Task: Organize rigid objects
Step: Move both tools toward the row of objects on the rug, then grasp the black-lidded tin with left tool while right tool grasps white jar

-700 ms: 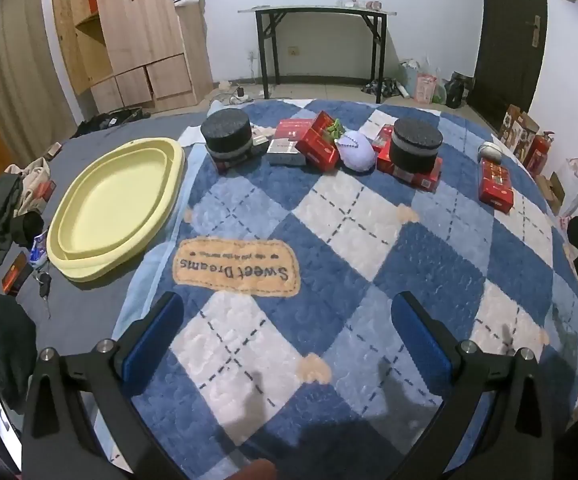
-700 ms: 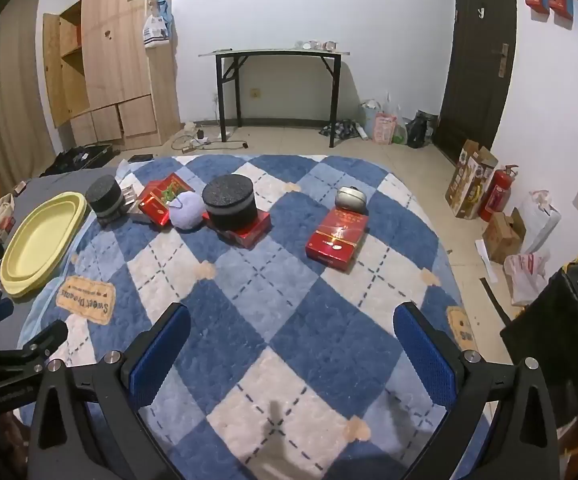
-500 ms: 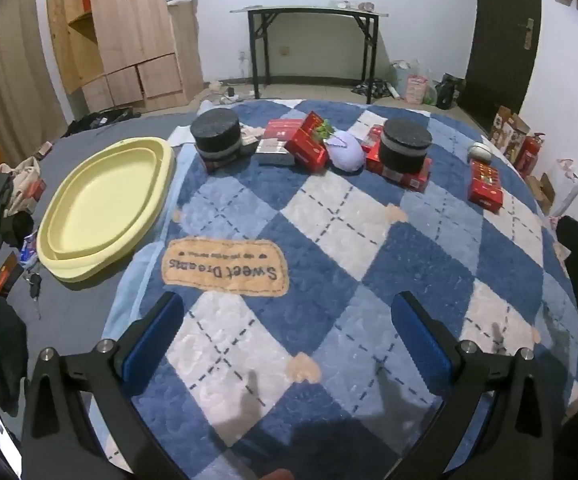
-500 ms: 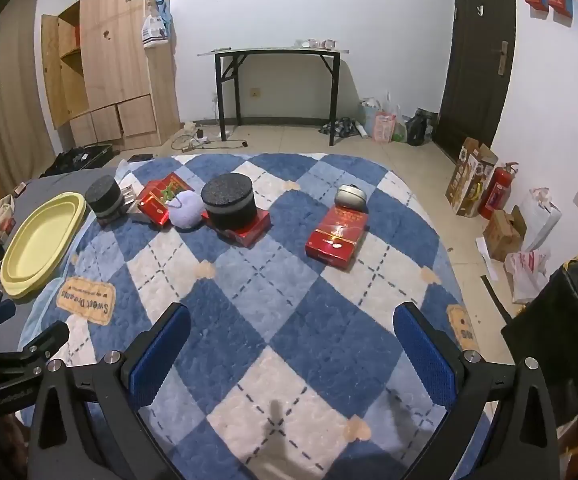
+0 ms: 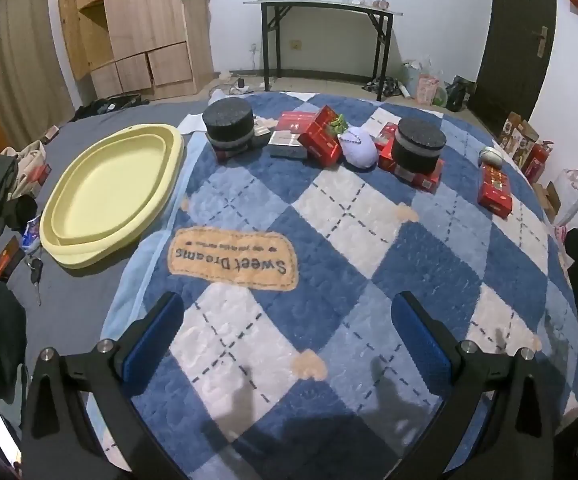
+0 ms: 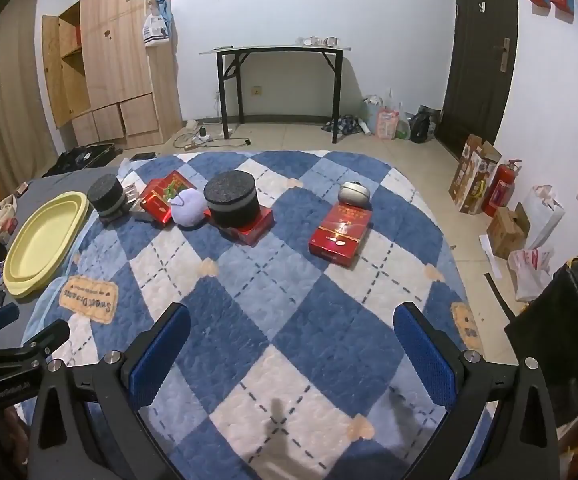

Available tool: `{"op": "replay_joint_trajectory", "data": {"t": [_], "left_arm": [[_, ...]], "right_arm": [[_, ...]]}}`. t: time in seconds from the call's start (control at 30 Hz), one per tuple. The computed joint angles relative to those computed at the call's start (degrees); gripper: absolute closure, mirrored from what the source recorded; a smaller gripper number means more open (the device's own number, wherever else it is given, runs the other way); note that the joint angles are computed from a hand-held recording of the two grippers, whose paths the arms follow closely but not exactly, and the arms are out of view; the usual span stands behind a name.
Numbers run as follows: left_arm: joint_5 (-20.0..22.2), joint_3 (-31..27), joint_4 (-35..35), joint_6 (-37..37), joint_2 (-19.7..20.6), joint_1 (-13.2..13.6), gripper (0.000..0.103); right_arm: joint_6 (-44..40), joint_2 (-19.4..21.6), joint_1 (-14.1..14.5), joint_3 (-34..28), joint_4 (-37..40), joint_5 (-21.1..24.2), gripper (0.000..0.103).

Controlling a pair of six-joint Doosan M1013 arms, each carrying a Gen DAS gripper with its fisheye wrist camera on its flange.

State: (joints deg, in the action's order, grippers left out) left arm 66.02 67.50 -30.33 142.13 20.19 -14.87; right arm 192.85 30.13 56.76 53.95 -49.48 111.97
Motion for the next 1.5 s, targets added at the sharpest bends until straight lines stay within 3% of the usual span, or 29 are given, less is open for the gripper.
{"op": "replay_joint_trajectory", "data": {"t": [0.23, 0.4, 0.57, 0.73, 0.9, 1.03, 1.2, 1.33, 1.4, 1.43, 1.5], "left_arm": [[2.51, -2.59, -1.06, -0.85, 1.45, 0.36, 0.0], [1.9, -5.94, -0.29, -0.42, 3.42, -0.46, 0.0], [2.13, -14.04, 2.41, -4.48, 8.46, -2.15, 0.0], [2.02, -22.47, 7.27, -8.51, 14.24, -4.45, 0.0], [5.5, -33.62, 9.81, -13.79, 21.62, -5.46, 0.0], [8.41, -41.28, 10.7, -15.8, 26.42, -6.58, 0.0], [5.04, -42.71, 13.99, -13.84, 28.29, -8.17, 0.0], [11.82, -52.59, 13.31, -16.21, 33.95, -8.06, 0.0], [8.57, -49.81, 12.24, -15.05, 32.7, -8.03, 0.0], [8.31, -49.88, 11.8, -14.97, 32.79, -7.98, 0.001], [12.54, -54.74, 9.89, -15.8, 35.23, -7.77, 0.012]], "right_arm": [[3.41, -1.15, 0.21, 1.7, 0.6, -1.92, 0.0], [11.97, -5.92, -0.02, 7.86, 2.13, -6.37, 0.0], [15.07, -12.49, -3.65, 15.48, 4.46, -11.04, 0.0], [15.32, -18.02, -9.84, 22.87, 8.08, -16.51, 0.0], [15.12, -21.11, -15.11, 28.31, 11.02, -23.1, 0.0], [14.13, -22.36, -17.53, 31.36, 11.21, -26.97, 0.0], [13.52, -22.67, -19.56, 33.83, 11.72, -30.62, 0.0], [10.16, -21.85, -21.22, 33.73, 13.03, -29.65, 0.0], [10.41, -22.11, -22.16, 34.42, 14.05, -30.76, 0.001], [10.66, -22.29, -22.56, 34.77, 14.73, -31.33, 0.004], [11.47, -22.8, -23.37, 35.75, 15.48, -33.56, 0.015]]}}
